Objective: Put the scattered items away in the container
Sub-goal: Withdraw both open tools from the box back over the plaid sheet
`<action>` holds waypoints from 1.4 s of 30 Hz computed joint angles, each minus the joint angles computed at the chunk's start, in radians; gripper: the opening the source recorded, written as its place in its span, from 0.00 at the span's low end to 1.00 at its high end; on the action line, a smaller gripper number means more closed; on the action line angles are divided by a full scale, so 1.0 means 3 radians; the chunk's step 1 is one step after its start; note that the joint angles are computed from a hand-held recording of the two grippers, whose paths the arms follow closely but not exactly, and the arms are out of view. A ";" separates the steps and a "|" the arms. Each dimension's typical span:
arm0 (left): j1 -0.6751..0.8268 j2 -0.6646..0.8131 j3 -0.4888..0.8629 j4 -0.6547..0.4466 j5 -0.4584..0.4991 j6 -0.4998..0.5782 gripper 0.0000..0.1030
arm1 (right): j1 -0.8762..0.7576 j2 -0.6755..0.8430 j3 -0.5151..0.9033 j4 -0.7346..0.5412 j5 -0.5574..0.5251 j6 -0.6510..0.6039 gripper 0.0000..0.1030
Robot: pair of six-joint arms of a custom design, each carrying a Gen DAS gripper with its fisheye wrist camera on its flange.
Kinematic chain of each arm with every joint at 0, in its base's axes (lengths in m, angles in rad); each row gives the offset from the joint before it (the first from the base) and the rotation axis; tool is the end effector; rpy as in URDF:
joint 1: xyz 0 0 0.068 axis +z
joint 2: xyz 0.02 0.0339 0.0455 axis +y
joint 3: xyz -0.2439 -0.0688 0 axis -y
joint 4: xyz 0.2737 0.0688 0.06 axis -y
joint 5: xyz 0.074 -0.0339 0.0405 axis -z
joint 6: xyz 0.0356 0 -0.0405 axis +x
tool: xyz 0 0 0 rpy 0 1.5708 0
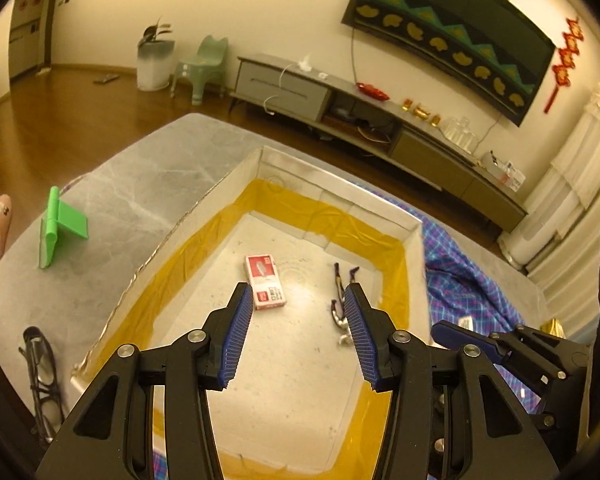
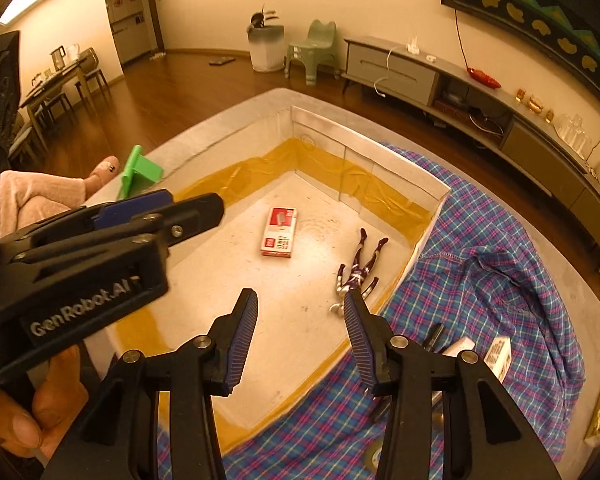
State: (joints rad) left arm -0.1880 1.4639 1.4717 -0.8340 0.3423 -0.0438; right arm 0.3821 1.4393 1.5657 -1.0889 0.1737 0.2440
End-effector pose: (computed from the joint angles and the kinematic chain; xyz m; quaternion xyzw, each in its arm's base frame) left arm 0.3318 -0.0753 0.3391 0.1279 0.9110 -0.1990 0.3377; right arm 0.2939 0.1115 0.3598 -0.0397 0.9500 0.0131 0.3093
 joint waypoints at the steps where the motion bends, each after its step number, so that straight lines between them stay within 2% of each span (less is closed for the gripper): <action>1: -0.0018 -0.0061 -0.0052 0.0002 -0.0013 0.0017 0.49 | 0.0040 -0.0077 -0.0067 0.0034 0.0024 0.0022 0.45; 7: -0.0117 -0.0463 -0.0403 -0.0013 -0.0138 0.0151 0.49 | 0.0259 -0.0452 -0.0374 0.0184 0.0205 0.0121 0.45; 14: -0.0149 -0.0709 -0.0549 -0.0123 -0.0181 0.0230 0.49 | 0.0378 -0.0884 -0.0776 0.0266 0.0309 0.0221 0.46; 28: -0.0358 -0.1191 -0.0765 -0.0366 -0.0079 0.0286 0.49 | 0.0299 -0.1949 -0.1608 0.0307 0.0128 0.0515 0.46; 34: -0.0583 -0.1384 -0.0887 -0.0465 -0.0168 0.0276 0.49 | 0.0191 -0.2431 -0.1891 0.0199 0.0053 0.0601 0.46; 42: -0.0998 -0.1510 -0.1043 -0.0564 -0.0230 0.0178 0.49 | -0.0213 -0.3094 -0.2344 -0.0044 -0.0202 0.0604 0.46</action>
State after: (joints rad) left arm -0.4874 1.0110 1.1589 -1.0033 0.2735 0.0096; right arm 0.3184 0.5110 0.8626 -1.1020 0.1131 0.4252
